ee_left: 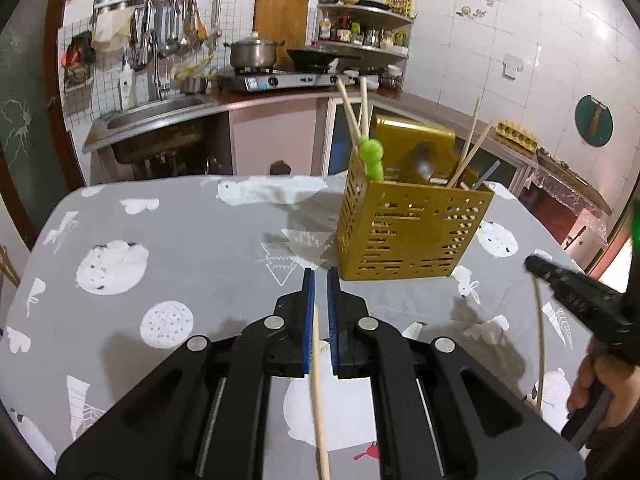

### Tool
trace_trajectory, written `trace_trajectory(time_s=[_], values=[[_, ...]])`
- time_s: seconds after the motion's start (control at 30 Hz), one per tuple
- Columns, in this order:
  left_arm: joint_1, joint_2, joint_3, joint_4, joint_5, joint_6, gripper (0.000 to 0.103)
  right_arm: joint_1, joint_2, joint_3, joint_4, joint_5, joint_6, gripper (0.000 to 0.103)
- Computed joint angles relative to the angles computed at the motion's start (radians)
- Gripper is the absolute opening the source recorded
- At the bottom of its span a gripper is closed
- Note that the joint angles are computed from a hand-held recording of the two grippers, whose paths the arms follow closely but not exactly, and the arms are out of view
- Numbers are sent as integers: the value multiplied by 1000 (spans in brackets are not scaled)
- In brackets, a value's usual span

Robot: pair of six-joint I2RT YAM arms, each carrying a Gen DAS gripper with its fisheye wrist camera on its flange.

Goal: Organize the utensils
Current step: 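Lift both wooden chopsticks off the cloth and carry them toward the yellow holder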

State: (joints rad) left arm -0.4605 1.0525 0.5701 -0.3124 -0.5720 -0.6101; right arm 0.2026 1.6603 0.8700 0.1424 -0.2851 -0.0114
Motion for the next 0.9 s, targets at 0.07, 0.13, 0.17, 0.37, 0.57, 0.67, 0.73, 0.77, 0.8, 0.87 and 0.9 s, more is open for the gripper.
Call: trace_trajectory(time_s=[0.07,0.13,0.17,0.37,0.57,0.67,0.73,0.77,0.8,0.87,0.9], values=[[-19,-11,1,-12,-17,1,5,-6,-70,-45,36,-7,5,6],[-16,-11,1,-20,-10,2,5,-7,-117,-68,39,-16,-1,6],[4,-1,3,-19,16,5,5,-6,-128,-71,37,-17,-7,6],[190,156,18,38,230,54,19,-2,-59,-16,-7,2,-22,6],[220,378,48,128,202,106,46,13,57,33,10,29,-20,6],[221,474,83,143,183,117,46,21,97,52,16,39,-18,6],[224,529,104,153,191,126,46,26,115,59,21,43,-18,6],[227,546,113,151,198,129,46,29,125,63,24,46,-18,6],[229,567,124,150,198,131,45,31,133,66,26,48,-18,6],[228,582,137,150,187,141,45,35,146,72,26,51,-18,6],[231,588,148,140,192,145,43,37,150,74,27,53,-17,6]])
